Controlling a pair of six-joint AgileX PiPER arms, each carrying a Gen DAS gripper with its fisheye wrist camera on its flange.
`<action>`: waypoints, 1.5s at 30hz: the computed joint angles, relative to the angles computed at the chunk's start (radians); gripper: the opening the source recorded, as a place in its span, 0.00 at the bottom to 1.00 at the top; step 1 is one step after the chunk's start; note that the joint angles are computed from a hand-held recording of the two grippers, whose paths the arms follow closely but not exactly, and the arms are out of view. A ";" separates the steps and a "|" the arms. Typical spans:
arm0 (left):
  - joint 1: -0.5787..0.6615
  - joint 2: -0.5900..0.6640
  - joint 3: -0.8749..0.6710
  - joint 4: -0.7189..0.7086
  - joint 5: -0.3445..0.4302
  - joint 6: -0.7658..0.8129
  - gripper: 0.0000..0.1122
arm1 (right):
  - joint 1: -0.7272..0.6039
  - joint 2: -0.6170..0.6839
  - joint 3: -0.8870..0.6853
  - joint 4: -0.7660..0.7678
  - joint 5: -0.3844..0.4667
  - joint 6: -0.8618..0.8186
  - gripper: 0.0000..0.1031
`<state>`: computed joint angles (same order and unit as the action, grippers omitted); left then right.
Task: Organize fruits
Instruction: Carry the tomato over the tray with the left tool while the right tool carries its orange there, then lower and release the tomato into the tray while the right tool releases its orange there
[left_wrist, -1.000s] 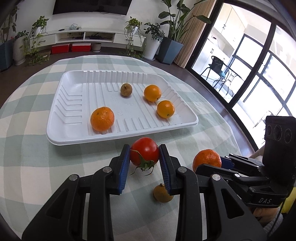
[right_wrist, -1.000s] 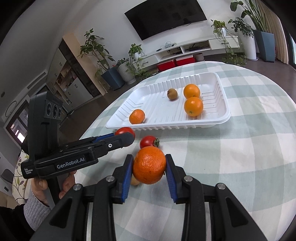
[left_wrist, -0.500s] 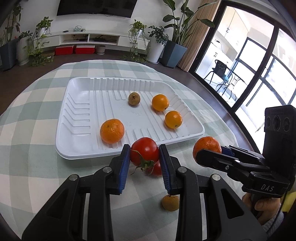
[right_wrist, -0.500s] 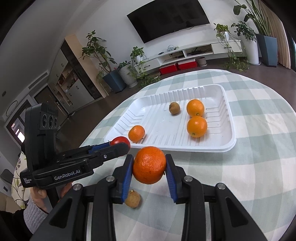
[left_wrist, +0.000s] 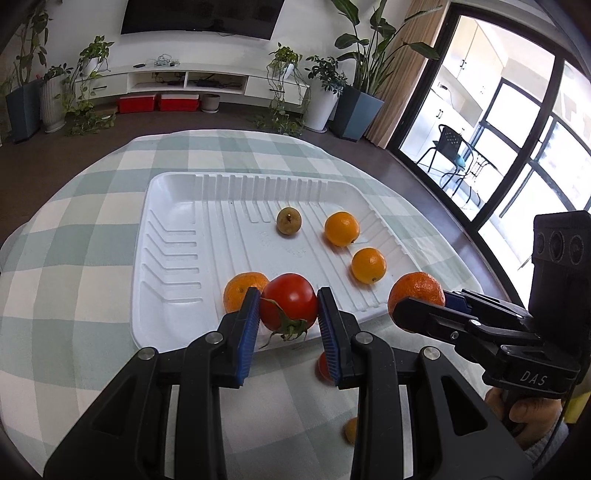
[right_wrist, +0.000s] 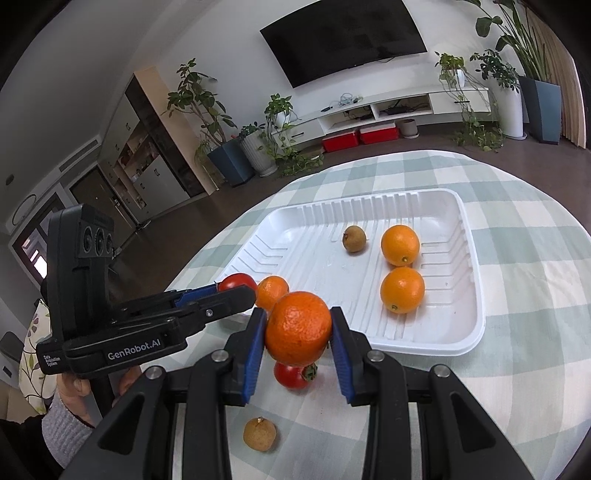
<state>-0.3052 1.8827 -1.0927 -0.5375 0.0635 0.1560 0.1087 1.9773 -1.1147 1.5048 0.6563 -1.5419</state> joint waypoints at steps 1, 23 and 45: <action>0.004 0.003 -0.006 0.000 0.004 0.001 0.26 | 0.004 0.005 -0.011 -0.007 -0.003 0.009 0.36; 0.072 0.112 -0.200 0.334 0.110 -0.293 0.26 | 0.059 0.129 -0.203 -0.147 -0.053 0.170 0.36; 0.097 0.215 -0.352 0.417 0.189 -0.357 0.26 | 0.093 0.216 -0.327 -0.267 -0.082 0.294 0.36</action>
